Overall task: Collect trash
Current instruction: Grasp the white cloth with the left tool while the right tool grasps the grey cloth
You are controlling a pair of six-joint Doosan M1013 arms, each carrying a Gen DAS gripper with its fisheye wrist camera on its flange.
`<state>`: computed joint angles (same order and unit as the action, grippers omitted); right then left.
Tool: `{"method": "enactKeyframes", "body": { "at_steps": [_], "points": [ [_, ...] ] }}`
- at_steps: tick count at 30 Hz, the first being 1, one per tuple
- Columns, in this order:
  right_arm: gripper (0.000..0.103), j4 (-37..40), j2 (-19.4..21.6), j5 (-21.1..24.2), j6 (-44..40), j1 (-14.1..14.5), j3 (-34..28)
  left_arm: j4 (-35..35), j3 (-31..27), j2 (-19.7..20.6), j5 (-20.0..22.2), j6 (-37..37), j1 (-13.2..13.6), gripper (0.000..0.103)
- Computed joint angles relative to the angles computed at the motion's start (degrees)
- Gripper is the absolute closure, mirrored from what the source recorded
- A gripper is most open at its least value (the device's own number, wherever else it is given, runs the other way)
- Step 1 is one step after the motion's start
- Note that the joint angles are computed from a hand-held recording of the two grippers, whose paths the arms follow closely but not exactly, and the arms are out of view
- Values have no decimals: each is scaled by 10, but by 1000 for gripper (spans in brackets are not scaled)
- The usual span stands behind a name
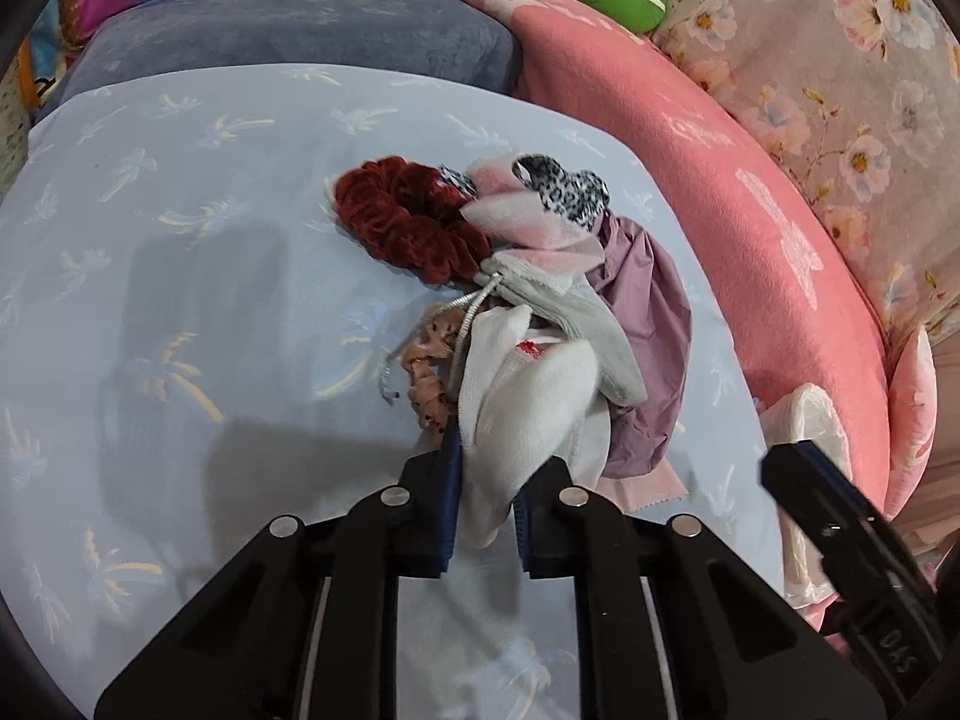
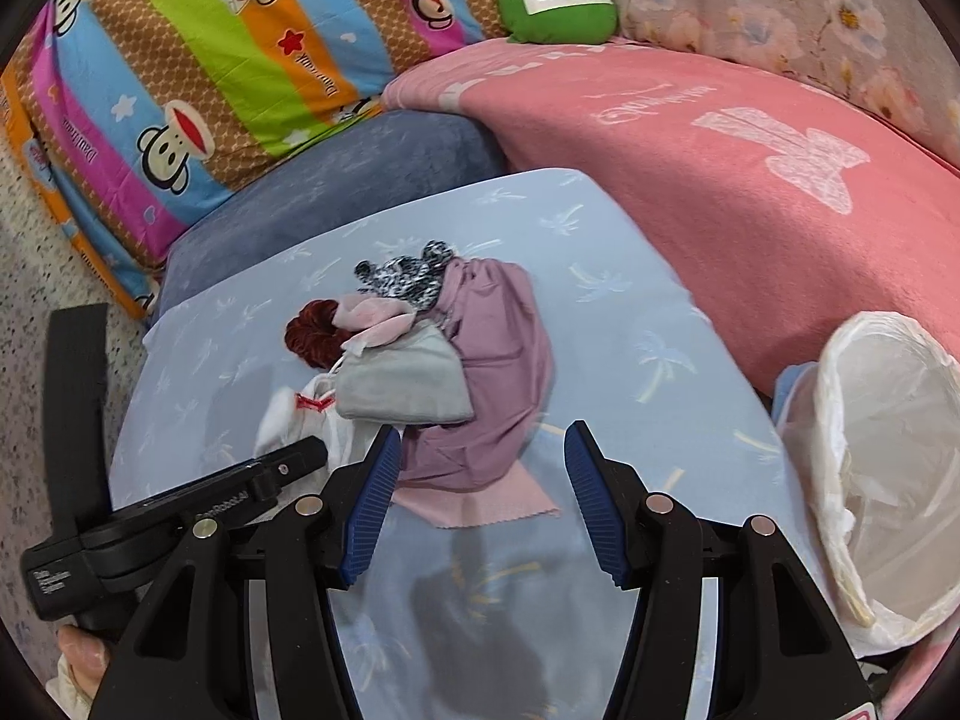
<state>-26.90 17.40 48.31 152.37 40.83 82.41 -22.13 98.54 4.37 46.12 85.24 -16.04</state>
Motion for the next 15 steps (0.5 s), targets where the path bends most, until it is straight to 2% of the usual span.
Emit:
{"method": "enactKeyframes", "body": {
  "at_steps": [7, 15],
  "points": [
    [47, 33, 30, -10, -57, 0, -32, 17, 1, -9, -7, -27, 17, 89],
    [47, 75, 73, 7, -116, -5, -76, 26, 1, -8, -8, -42, 29, 89]
  ]
}}
